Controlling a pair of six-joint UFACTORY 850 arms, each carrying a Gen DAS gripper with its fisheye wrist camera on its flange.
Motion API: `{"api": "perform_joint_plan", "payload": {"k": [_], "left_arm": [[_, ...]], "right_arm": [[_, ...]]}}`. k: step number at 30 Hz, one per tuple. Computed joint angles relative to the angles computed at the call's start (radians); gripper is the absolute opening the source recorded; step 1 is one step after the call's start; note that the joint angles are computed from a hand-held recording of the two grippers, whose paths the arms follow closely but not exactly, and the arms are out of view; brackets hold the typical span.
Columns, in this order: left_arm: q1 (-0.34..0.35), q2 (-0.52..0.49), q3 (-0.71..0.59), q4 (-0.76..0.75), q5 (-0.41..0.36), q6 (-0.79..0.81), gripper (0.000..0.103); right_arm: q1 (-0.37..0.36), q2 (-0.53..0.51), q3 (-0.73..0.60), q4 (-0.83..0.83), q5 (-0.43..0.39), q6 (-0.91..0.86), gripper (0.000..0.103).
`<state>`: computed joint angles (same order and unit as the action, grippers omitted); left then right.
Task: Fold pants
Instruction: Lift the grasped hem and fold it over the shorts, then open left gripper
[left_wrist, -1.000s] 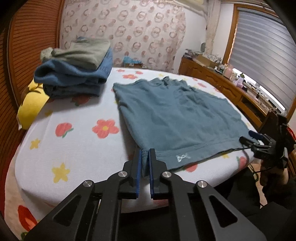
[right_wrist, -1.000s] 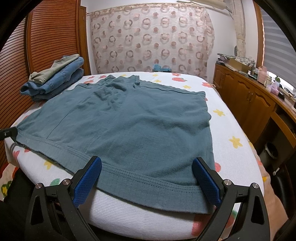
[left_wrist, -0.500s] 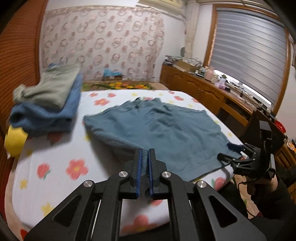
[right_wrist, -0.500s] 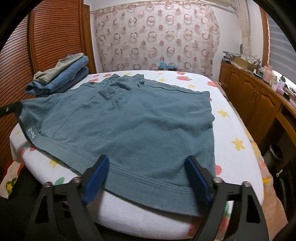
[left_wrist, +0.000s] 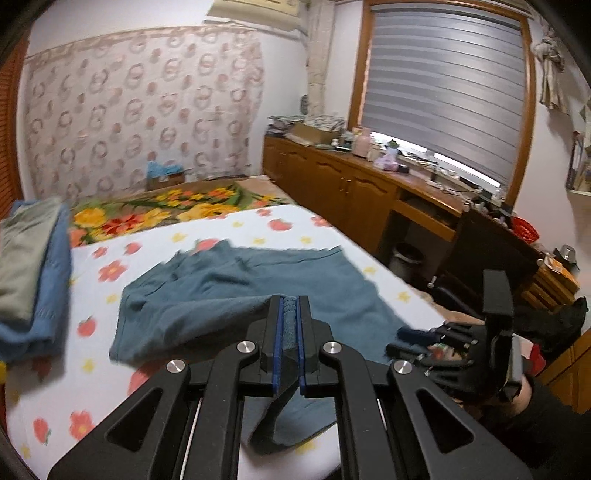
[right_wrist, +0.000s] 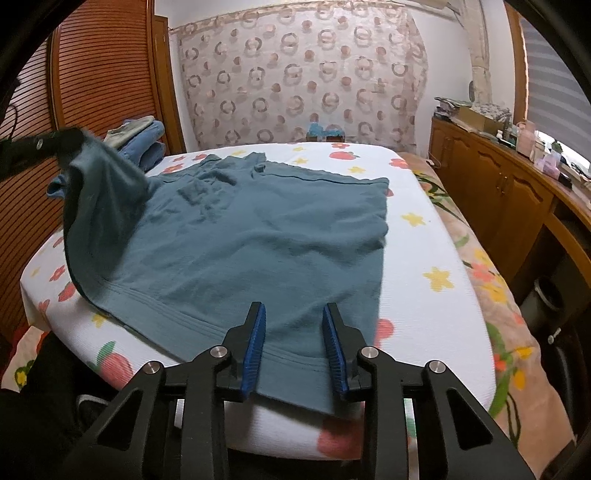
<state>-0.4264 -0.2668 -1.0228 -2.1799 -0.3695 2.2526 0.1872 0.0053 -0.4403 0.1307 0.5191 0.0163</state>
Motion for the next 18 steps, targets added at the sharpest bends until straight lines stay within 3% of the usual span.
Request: {"api": "perform_joint_plan", "payload": {"k": [9, 18], "left_arm": [[-0.052, -0.03, -0.059, 0.093, 0.0, -0.085, 0.008], [-0.062, -0.037, -0.055, 0.006, 0.052, -0.01, 0.008]], "right_arm": [[-0.019, 0.043, 0.029, -0.011, 0.001, 0.013, 0.033], [-0.028, 0.061, 0.042, -0.04, 0.009, 0.043, 0.033]]}}
